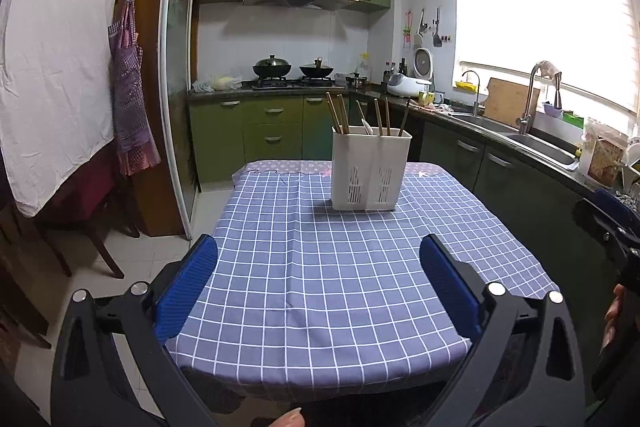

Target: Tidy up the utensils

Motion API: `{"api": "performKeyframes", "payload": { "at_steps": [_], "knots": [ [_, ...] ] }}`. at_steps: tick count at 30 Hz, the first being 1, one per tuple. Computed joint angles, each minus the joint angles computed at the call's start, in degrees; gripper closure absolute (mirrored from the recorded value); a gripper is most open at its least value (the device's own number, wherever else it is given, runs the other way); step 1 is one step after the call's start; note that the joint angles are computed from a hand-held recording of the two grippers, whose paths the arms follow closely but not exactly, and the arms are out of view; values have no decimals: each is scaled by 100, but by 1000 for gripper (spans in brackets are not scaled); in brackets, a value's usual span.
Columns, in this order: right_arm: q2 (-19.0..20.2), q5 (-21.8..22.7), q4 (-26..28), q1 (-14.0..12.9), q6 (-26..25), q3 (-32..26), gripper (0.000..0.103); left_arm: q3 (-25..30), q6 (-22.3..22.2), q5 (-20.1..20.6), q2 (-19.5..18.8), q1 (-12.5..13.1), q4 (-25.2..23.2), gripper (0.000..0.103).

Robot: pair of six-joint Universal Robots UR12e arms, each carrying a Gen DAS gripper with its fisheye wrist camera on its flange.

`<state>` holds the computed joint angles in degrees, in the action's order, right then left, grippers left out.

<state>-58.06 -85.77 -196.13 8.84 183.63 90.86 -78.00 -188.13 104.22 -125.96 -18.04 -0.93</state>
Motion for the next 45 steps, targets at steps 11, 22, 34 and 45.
{"api": "performKeyframes", "payload": {
  "at_steps": [11,22,34,45],
  "knots": [
    [44,143,183,-11,-1,-142,5,-47,-173,-94,35,33,-61,7],
    [74,199,212,-9,-19,-195,5,-88,-158,-46,52,3,18,7],
    [78,256,260,-21,-17,-212,5,-82,-104,-2,45,-30,32,7],
    [80,264,268,-17,-15,-215,5,-79,-102,19,40,-39,29,7]
  ]
}}
